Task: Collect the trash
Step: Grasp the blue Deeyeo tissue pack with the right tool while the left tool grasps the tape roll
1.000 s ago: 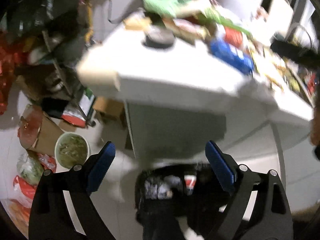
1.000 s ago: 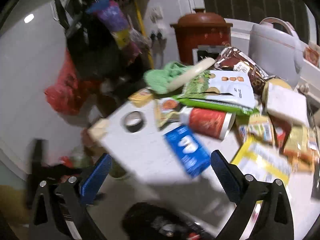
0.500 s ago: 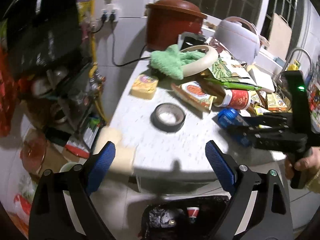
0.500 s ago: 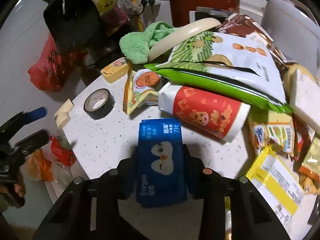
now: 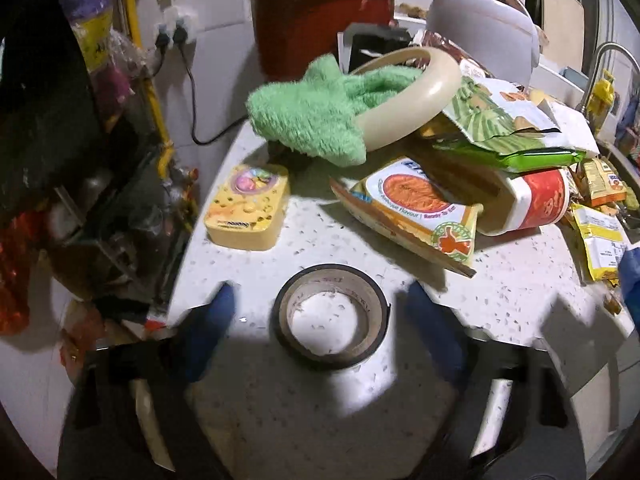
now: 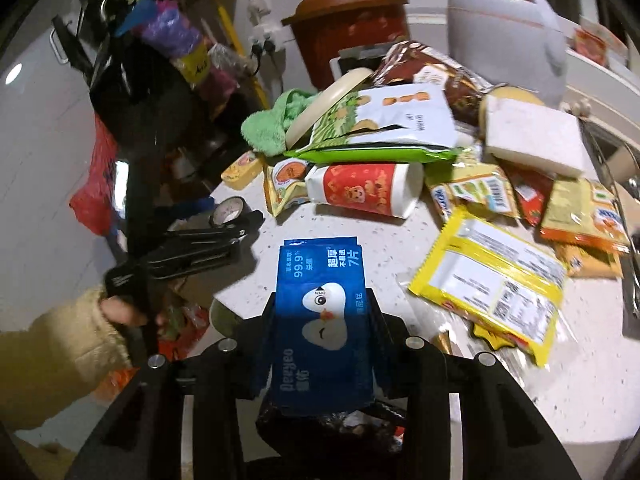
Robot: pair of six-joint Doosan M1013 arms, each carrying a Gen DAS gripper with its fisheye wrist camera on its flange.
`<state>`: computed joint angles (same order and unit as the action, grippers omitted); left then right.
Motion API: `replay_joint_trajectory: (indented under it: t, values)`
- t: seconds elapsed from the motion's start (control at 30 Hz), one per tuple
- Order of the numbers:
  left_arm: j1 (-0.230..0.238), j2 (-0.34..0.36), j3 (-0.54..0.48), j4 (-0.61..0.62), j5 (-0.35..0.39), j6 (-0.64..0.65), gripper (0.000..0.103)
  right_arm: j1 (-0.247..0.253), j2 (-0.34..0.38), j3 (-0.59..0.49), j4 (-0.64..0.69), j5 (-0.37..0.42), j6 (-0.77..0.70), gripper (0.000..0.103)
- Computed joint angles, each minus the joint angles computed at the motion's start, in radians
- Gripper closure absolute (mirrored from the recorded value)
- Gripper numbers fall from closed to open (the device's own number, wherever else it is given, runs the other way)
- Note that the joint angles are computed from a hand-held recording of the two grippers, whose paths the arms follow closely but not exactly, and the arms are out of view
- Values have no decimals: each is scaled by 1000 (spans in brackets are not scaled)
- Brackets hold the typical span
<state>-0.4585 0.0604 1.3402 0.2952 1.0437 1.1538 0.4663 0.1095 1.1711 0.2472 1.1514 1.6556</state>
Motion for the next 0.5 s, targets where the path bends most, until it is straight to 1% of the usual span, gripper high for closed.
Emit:
replay_joint_trajectory:
  t: [0.03,0.07,0.13,0.27,0.4,0.47,0.5]
  values:
    - [0,0,1,5,-5,-2,52,-1,-1,2,0,-4,5,63]
    - [0,1,-2,5,-5,1,54,-1,-3,4,-7,-7,15,63]
    - [15,-3,-2,-57,-20,18,54,-4,-9,12,-3,-14,26,63]
    - [17,-17,3,-105,-30,27,54,-11,-17,14,11,-20,25,63]
    - [-3,-65,18,-157,-36,66,54,-14,-29,13,38,-6,-4,63]
    - [-21,-94,33,-184,-27,110,54,-16,-42,20,64,21,-28,63]
    - [-31,-111,43,-213,-11,140,54,-16,-49,27,74,40,-37,63]
